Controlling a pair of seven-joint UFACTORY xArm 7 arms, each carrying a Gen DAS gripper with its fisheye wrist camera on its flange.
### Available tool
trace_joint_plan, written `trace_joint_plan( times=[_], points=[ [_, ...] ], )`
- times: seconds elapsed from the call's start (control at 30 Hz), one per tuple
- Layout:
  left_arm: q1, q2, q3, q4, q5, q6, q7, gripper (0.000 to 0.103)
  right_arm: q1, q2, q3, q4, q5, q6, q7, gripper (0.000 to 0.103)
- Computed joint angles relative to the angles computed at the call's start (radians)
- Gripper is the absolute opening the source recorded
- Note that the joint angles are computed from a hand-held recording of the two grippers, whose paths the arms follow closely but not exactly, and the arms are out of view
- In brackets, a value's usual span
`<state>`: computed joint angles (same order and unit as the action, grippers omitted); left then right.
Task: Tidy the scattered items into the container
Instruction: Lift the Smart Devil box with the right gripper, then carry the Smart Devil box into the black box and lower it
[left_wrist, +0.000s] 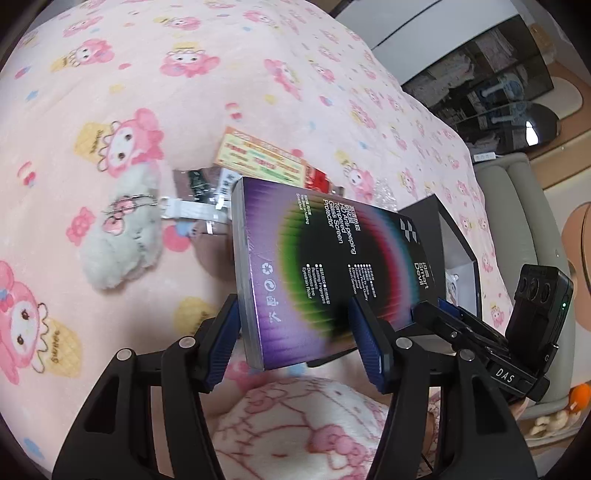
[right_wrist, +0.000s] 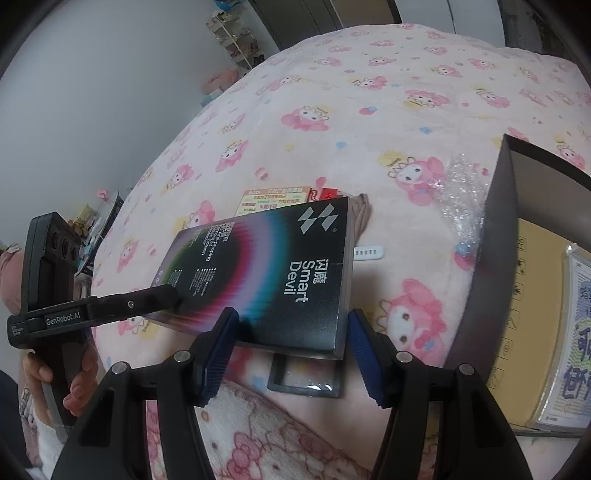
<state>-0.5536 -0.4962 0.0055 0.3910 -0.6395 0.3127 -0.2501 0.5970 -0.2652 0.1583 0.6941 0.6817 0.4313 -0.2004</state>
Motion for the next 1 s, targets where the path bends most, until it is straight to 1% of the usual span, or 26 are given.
trace_joint_plan(
  times=[0.1,0.2,0.27,0.37,0.47,0.57,0.63,0.7,0.8,0.87,0.93,1.0],
  points=[
    [-0.033,0.025,0.0,0.028,-0.02,0.0,0.016,0.059,-0.016,-0.041,-0.012,-0.024,-0.023,0.025,0.003,0.057],
    [-0.078,0.06,0.002,0.065,-0.065,-0.015,0.056,0.059,-0.035,-0.093,-0.032,-0.049,-0.053,0.057,0.004,0.057],
    [-0.088,0.078,-0.014,0.089,-0.08,-0.02,0.068,0.059,-0.051,-0.132,-0.044,-0.068,-0.075,0.072,0.011,0.057],
    [-0.085,0.103,-0.049,0.131,-0.075,-0.018,0.064,0.059,-0.077,-0.185,-0.057,-0.085,-0.12,0.095,0.027,0.057],
    [-0.072,0.117,-0.088,0.165,-0.048,-0.016,0.03,0.059,-0.091,-0.234,-0.075,-0.099,-0.154,0.115,0.028,0.057],
    [-0.066,0.142,-0.116,0.206,-0.015,-0.01,0.003,0.059,-0.099,-0.279,-0.103,-0.114,-0.172,0.134,0.007,0.057],
    [-0.076,0.168,-0.124,0.239,-0.007,-0.005,0.007,0.059,-0.108,-0.307,-0.129,-0.124,-0.177,0.148,-0.015,0.057],
    [-0.081,0.199,-0.135,0.273,-0.008,-0.001,0.004,0.059,-0.123,-0.334,-0.145,-0.137,-0.181,0.159,-0.026,0.057],
    [-0.069,0.267,-0.171,0.346,0.027,0.002,-0.023,0.059,-0.148,-0.379,-0.177,-0.16,-0.191,0.183,-0.055,0.057],
    [-0.071,0.327,-0.183,0.409,0.025,-0.003,-0.007,0.059,-0.17,-0.401,-0.21,-0.168,-0.196,0.203,-0.087,0.057],
    [-0.074,0.397,-0.198,0.479,0.0,-0.004,0.029,0.059,-0.196,-0.409,-0.251,-0.165,-0.193,0.224,-0.127,0.057],
    [-0.069,0.469,-0.215,0.55,-0.072,0.013,0.104,0.059,-0.224,-0.394,-0.294,-0.15,-0.182,0.252,-0.168,0.057]
  ],
)
